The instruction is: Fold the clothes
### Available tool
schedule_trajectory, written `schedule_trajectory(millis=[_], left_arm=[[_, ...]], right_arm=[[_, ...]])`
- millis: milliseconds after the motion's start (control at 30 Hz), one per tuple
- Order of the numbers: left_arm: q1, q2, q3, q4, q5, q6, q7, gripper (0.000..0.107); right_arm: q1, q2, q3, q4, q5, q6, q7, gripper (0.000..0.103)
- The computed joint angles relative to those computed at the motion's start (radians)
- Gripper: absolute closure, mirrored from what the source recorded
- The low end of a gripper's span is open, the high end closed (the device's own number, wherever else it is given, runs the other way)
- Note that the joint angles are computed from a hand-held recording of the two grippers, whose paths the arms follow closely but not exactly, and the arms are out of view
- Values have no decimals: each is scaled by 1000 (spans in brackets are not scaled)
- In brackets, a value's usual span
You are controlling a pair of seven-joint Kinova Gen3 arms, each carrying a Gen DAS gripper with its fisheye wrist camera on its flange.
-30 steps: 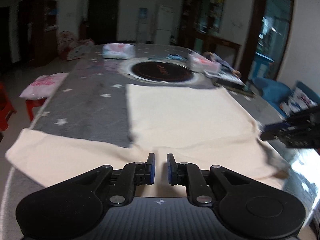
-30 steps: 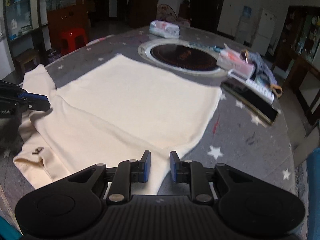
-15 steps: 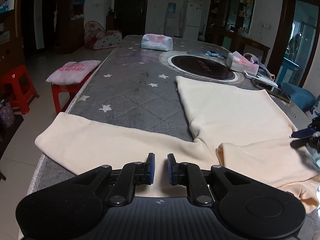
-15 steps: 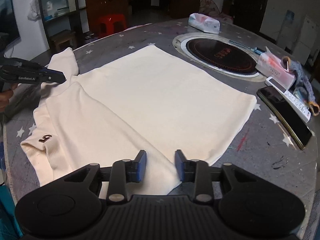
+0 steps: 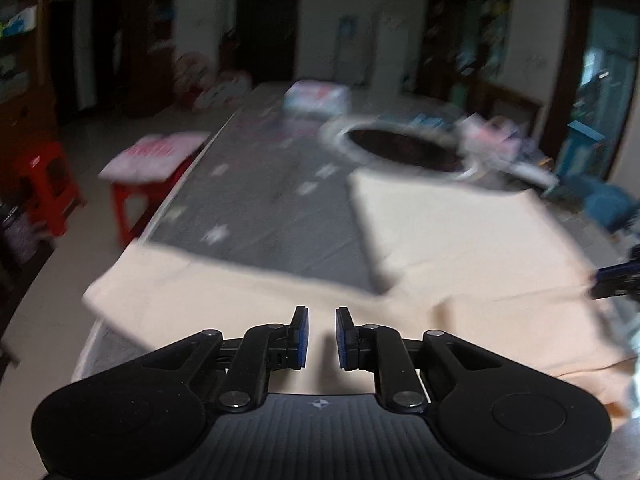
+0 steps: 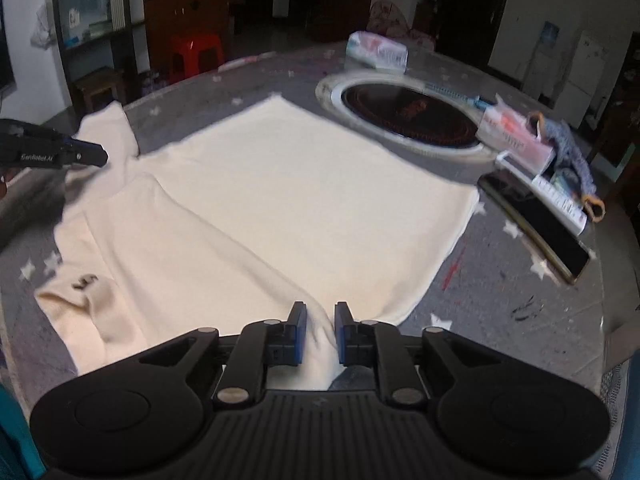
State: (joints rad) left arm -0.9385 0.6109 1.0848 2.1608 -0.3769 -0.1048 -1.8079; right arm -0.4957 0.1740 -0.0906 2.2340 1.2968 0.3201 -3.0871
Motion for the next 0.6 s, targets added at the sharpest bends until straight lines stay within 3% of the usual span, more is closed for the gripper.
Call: schedule_trajectory(millis=[67,167,267,400,600], left_arm=[[-33,27,72,16,-26,9,-15,91],[-10,62,115,18,-27,38,-45,91],[70,62,77,9,10,45,-78,91],[206,24,-59,-4,70,12,-80,92],[134,18,-49,18,45,-27,-45,92]], right_arm=[[-16,-9,-3,4,47,9,-70,89],[-25,4,-27,2,68,31,-105,89],[-23,21,-31,5,87,15,-148,87],[-21,43,-38,11,118,16,-213,85],[-19,38,-53,11,106,32,-214,83]])
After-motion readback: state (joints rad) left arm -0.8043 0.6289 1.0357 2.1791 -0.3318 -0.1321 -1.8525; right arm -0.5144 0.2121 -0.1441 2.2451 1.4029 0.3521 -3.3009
